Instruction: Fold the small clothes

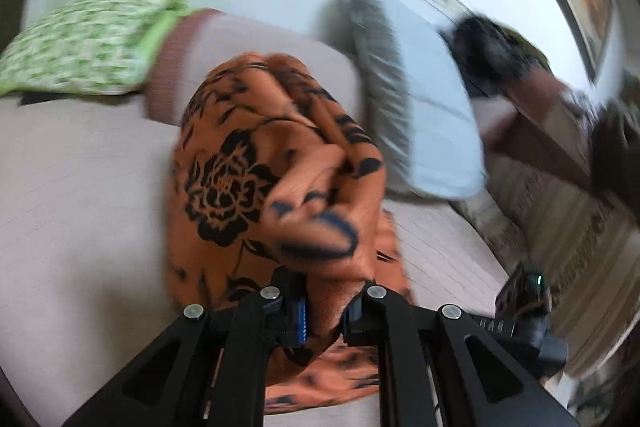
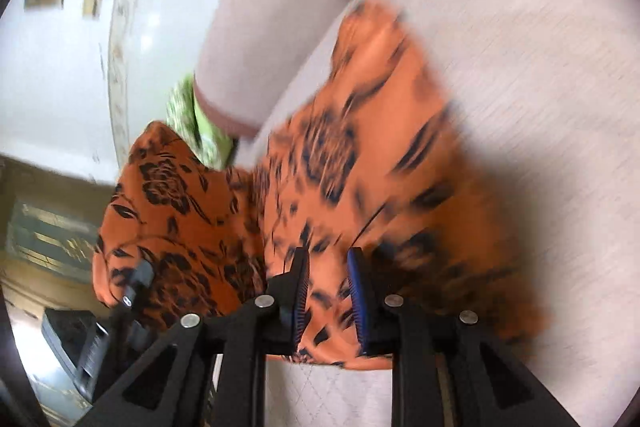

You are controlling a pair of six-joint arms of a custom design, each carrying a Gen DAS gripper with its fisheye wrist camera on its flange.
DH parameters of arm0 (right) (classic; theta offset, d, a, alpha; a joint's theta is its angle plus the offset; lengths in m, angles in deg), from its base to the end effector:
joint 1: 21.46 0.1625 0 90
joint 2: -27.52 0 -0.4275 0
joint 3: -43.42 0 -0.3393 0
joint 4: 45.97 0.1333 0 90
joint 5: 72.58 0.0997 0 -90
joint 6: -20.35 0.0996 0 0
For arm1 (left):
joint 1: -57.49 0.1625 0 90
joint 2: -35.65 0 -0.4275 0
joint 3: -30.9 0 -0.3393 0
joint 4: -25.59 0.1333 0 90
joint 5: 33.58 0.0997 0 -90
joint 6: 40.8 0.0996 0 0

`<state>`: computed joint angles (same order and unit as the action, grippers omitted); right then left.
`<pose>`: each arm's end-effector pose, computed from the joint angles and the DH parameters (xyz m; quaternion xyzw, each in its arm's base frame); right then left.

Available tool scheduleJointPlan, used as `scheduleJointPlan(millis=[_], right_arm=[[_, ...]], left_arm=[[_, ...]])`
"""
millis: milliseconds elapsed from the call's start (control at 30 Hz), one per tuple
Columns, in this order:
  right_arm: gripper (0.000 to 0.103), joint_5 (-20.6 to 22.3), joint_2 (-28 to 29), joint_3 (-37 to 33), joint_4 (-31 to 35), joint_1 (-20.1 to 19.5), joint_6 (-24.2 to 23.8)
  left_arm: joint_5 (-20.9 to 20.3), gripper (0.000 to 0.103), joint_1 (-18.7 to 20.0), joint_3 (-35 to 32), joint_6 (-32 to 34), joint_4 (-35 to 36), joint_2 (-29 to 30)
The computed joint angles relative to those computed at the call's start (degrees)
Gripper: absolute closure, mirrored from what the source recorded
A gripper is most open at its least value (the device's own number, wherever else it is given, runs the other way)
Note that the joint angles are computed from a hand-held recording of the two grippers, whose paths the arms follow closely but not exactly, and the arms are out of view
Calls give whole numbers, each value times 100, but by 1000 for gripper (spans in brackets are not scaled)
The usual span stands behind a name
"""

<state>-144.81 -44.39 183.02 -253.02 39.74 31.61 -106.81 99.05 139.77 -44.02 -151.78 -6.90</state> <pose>-0.0485 -0.4280 0.2688 0.2469 0.8655 -0.4291 0.0758 -0.3254 -0.5050 0.0877 0.3494 0.9082 -0.2251 0.0503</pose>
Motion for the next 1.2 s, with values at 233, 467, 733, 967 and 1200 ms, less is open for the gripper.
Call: scheduleJointPlan(millis=[233,467,733,967,1200], right_arm=[[74,1136,-610,505,-533,-1321,320],[22,2077,-423,516,-679,-1373,521],[22,-552,196,-367,44,341,469],[88,-2758,583,-706,-315,1525,-388],[88,-3928,591,-221,-1666,2298,-1521]], left_arm=[[-619,74,32,-545,-779,1572,600],[-458,39,298,408,-228,153,-213],[176,40,894,-39,-609,1092,-133],[118,39,984,-302,-907,1648,-56],[176,34,864,-241,-719,1807,2]])
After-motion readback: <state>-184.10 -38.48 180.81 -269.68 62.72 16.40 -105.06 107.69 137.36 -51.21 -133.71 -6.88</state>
